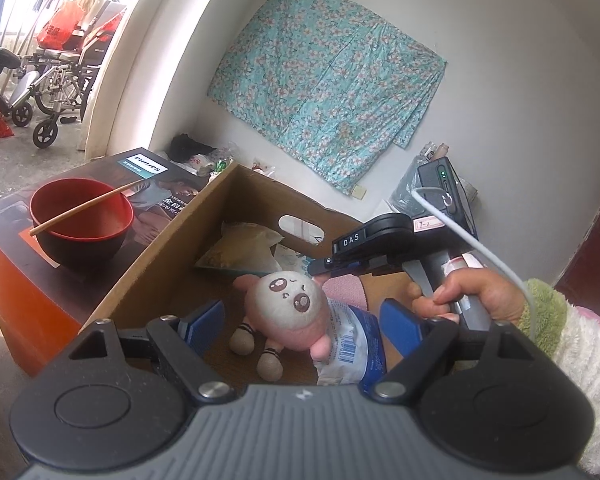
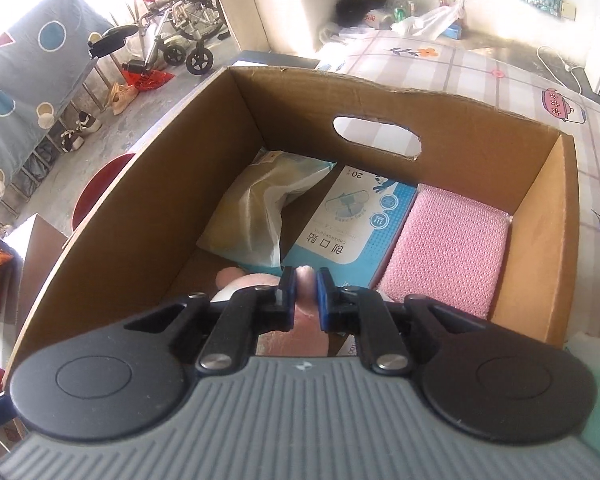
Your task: Organize soft objects
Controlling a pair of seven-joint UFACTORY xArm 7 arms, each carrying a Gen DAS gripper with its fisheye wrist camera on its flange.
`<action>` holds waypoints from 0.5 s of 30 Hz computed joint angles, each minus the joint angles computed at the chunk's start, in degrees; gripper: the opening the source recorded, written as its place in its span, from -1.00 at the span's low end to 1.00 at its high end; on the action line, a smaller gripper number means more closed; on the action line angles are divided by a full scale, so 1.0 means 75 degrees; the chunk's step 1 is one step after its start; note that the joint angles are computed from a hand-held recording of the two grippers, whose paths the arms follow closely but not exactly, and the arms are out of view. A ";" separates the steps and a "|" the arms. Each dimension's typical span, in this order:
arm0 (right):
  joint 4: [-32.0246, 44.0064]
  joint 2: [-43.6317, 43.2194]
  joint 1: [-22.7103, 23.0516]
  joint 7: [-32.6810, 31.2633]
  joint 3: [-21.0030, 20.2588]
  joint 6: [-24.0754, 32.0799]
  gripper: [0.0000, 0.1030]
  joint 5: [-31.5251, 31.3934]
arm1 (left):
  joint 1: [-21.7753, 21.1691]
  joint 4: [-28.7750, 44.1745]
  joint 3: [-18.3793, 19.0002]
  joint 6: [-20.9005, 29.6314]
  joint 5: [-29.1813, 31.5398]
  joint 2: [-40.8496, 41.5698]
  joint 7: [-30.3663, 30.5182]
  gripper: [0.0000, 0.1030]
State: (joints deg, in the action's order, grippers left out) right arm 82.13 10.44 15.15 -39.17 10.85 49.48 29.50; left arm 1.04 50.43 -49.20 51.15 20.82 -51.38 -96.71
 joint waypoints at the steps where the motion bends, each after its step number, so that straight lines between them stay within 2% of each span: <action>1: -0.0011 -0.0002 0.0011 -0.0010 -0.0006 -0.0040 -0.76 -0.0065 | -0.0003 0.0007 -0.0010 0.0013 0.0002 0.0006 0.0001 0.66; 3: -0.0157 -0.0075 0.0043 -0.0018 -0.0026 -0.0310 -0.72 -0.0229 | -0.0014 0.0019 -0.0019 0.0041 -0.0004 0.0021 0.0000 0.67; 6: -0.0251 -0.0215 -0.0101 -0.0121 -0.0056 -0.0303 -0.39 0.0085 | -0.0062 0.0076 -0.0004 0.0131 -0.0033 0.0069 0.0045 0.69; 9: -0.0606 -0.0725 -0.0320 -0.0533 -0.0116 -0.0203 -0.20 0.1008 | -0.0078 0.0160 -0.0023 0.0265 -0.0026 0.0097 0.0094 0.75; 11: -0.0981 -0.1245 -0.0436 -0.0939 -0.0270 -0.0081 -0.15 0.1759 | -0.0079 0.0204 -0.0013 0.0304 -0.0009 0.0108 0.0133 0.78; 15: -0.1930 -0.2528 -0.0540 -0.1873 -0.0906 0.0169 0.04 0.3029 | -0.0070 0.0284 -0.0012 0.0266 -0.0010 0.0248 0.0208 0.80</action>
State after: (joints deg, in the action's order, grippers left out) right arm 67.66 -8.52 11.09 -53.22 4.06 50.75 52.22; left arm 0.52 52.56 -49.28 53.14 20.74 -49.52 -95.15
